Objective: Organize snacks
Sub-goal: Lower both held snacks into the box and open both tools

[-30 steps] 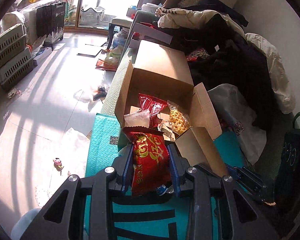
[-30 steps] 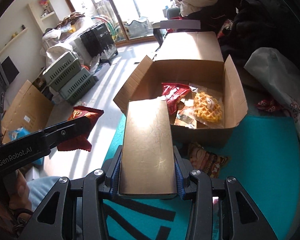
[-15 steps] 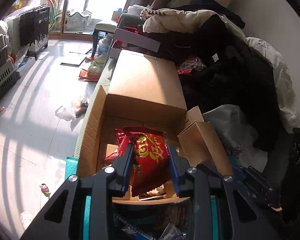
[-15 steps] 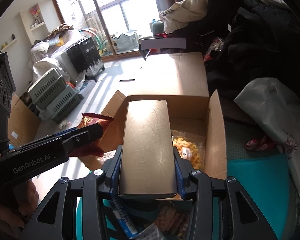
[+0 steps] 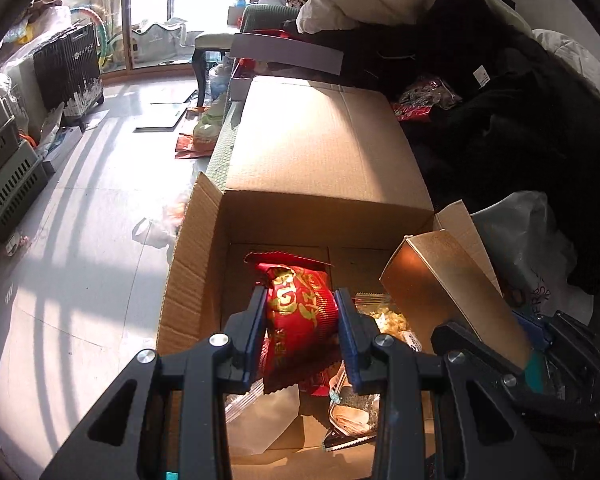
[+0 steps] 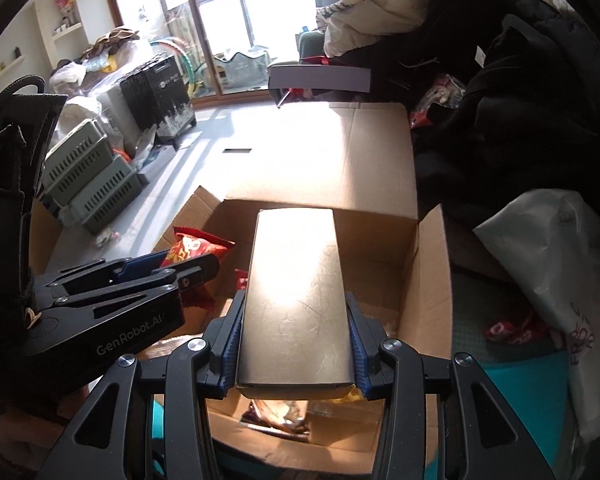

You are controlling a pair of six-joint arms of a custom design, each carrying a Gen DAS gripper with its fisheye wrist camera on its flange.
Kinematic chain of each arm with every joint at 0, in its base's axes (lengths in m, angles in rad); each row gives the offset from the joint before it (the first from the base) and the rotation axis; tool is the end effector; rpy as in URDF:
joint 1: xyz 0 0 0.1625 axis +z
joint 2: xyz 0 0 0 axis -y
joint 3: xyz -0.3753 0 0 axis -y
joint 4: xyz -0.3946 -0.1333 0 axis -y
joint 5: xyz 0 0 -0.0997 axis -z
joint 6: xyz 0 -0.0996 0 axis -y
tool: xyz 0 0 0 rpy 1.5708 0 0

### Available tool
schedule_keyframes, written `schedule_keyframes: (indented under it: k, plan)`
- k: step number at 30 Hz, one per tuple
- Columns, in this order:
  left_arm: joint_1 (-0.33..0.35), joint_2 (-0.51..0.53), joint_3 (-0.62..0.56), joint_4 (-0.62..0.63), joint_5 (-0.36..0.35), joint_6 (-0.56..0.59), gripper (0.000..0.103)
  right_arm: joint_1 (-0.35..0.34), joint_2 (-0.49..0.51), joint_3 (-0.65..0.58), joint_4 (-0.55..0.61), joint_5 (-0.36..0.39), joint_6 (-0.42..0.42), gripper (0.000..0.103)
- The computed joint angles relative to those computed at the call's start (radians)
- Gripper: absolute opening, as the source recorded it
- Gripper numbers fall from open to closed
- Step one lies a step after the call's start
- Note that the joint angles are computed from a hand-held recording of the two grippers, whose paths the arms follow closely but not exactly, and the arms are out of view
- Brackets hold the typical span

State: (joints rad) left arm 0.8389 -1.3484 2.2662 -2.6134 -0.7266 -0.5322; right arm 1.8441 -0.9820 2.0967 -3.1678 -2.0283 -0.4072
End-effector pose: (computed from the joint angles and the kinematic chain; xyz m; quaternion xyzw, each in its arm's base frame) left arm -0.1326 -0.4585 0.1619 0.0653 0.9085 -0.2875 0.2963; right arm 0.2242 -0.4689 0.0874 0.2646 -0.9096 0.2173 0.2353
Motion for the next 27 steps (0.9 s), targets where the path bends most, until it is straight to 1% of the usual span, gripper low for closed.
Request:
schedule_keyframes:
  k: [5, 7, 10, 11, 12, 13, 16, 20, 25, 27]
  plan:
    - [0.007, 0.008, -0.009, 0.129, 0.053, -0.063, 0.032, -0.017, 0.033, -0.008, 0.014, -0.040, 0.011, 0.044]
    - [0.012, 0.005, -0.010, 0.156, 0.050, -0.071, 0.032, -0.023, 0.039, -0.005, 0.016, -0.049, 0.021, 0.046]
    - [0.024, 0.008, -0.028, 0.237, 0.033, -0.096, 0.033, -0.027, 0.038, 0.001, 0.023, -0.056, 0.035, 0.047]
    - [0.028, 0.014, -0.044, 0.291, 0.033, -0.116, 0.033, -0.027, 0.040, 0.001, 0.027, -0.063, 0.036, 0.053]
    - [0.031, 0.023, -0.065, 0.362, 0.039, -0.150, 0.033, -0.024, 0.043, -0.001, 0.031, -0.075, 0.037, 0.064]
    - [0.032, 0.031, -0.082, 0.418, 0.046, -0.182, 0.033, -0.021, 0.046, -0.003, 0.040, -0.093, 0.041, 0.066]
    - [0.032, 0.023, -0.090, 0.450, 0.037, -0.204, 0.033, -0.013, 0.038, 0.002, 0.057, -0.113, 0.055, 0.066]
    - [0.010, -0.007, -0.092, 0.518, 0.027, -0.248, 0.034, 0.003, 0.015, 0.016, 0.071, -0.140, 0.074, 0.066]
    - [-0.054, -0.066, -0.063, 0.568, 0.028, -0.310, 0.035, 0.041, -0.036, 0.044, 0.087, -0.154, 0.089, 0.066]
    - [-0.076, -0.097, -0.061, 0.605, 0.044, -0.331, 0.036, 0.065, -0.060, 0.056, 0.084, -0.162, 0.092, 0.066]
